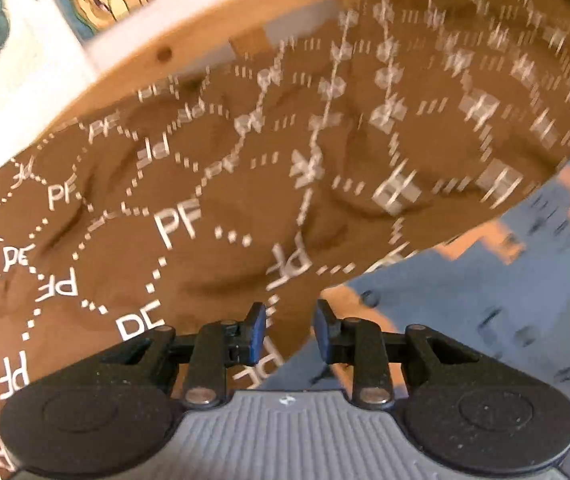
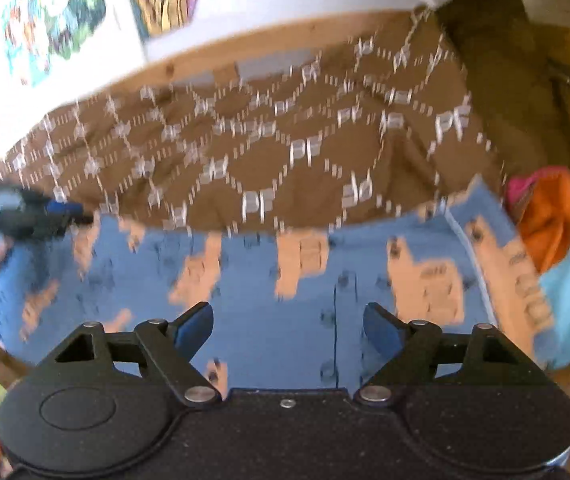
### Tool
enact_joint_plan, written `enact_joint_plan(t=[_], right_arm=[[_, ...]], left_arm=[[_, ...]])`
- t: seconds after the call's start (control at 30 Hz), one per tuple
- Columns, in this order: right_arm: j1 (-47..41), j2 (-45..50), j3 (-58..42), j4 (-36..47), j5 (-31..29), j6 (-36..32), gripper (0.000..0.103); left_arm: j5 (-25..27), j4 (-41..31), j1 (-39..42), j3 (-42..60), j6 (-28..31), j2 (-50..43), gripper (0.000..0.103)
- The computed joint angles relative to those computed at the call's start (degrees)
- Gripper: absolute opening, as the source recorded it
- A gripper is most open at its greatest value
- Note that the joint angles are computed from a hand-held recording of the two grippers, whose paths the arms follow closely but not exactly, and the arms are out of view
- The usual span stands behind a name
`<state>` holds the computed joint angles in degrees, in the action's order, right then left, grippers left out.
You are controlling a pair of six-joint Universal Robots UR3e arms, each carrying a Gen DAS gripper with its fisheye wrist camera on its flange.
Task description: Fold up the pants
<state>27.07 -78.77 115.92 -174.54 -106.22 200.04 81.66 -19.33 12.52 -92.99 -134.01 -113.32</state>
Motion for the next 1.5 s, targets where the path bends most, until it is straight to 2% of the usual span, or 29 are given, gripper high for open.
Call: enact_joint_plan(t=[0.03,0.07,0.13,0.23,0.27,0.37,0.4,0.47,0.57,0.63,0.73,0.83,0.93,1.07,1.23,1.33,1.47,1.5], right_arm=[[0.6,0.6,0.0,0.5,-2.0,0.2,0.08],[0.5,0.2,1.3,-0.2,-2.2,0.3,0.08],[-1.4,-2.1,4.5,-2.3,0.5,1.7,0.08],[-4.0,-7.9,9.3,-3.7,3.6,9.5,0.081],[-4.0,-10.3,11.2,-3.9,3.3,12.4,0.082],[-0.1,-15.5,14.3,-3.0,-2.9,18.9,0.092],[1.5,-16.6,15.0,-2.6,-5.7,20.6,0.095],[3.6,-19.6,17.2,-1.1,-9.9,24.2,0.095],[3.0,-22.3,22.9,-5.8,-11.4,28.9,0.093],[2.2,-19.5,26.9,-17.2,-12.5,28.9,0.089],[1.6,-14.6,29.4,-31.0,-13.9,25.6,0.085],[0.2,-11.3,30.3,-37.7,-11.8,23.5,0.085],[-2.1,-11.8,31.4,-36.4,-10.4,24.2,0.083],[-4.0,-9.9,31.0,-36.0,-9.4,24.9,0.079],[-3.0,-8.9,30.0,-36.0,-9.7,23.9,0.078],[-3.3,-11.0,28.1,-27.5,-10.1,25.2,0.073],[-5.1,-11.8,28.3,-25.7,-6.7,26.6,0.075],[-5.5,-11.2,28.4,-27.2,-6.0,26.9,0.079]], left_arm=[[2.6,2.1,-0.8,0.3,0.1,-1.6,0.028],[2.5,3.7,-0.7,-0.2,0.6,-2.3,0.028],[2.8,4.7,-0.8,-1.1,-0.2,-1.9,0.028],[5.4,5.2,-2.4,-1.9,-2.6,-0.5,0.029],[5.6,6.7,-2.8,-2.7,-3.2,0.1,0.032],[2.1,12.5,-4.0,-8.6,-3.6,4.7,0.061],[0.0,12.3,-4.6,-9.7,-3.5,6.3,0.065],[-4.5,6.7,-7.1,-8.7,-3.5,8.4,0.065],[-8.1,-0.7,-13.4,-2.4,-6.0,6.3,0.065],[-9.8,-8.8,-18.4,6.2,-8.7,2.0,0.065],[-10.3,-15.5,-24.4,17.8,-10.7,-5.2,0.064],[-10.0,-20.3,-28.6,28.9,-12.9,-12.3,0.064],[-8.3,-25.9,-31.3,39.9,-13.6,-19.5,0.063],[-2.0,-27.2,-35.2,46.8,-13.9,-25.3,0.063],[-0.8,-28.6,-35.7,48.9,-16.7,-26.4,0.063],[-1.0,-27.4,-35.3,46.4,-16.3,-25.2,0.063],[-0.6,-28.3,-35.4,48.5,-16.4,-26.3,0.063],[-0.5,-28.2,-35.5,48.3,-16.3,-26.3,0.063]])
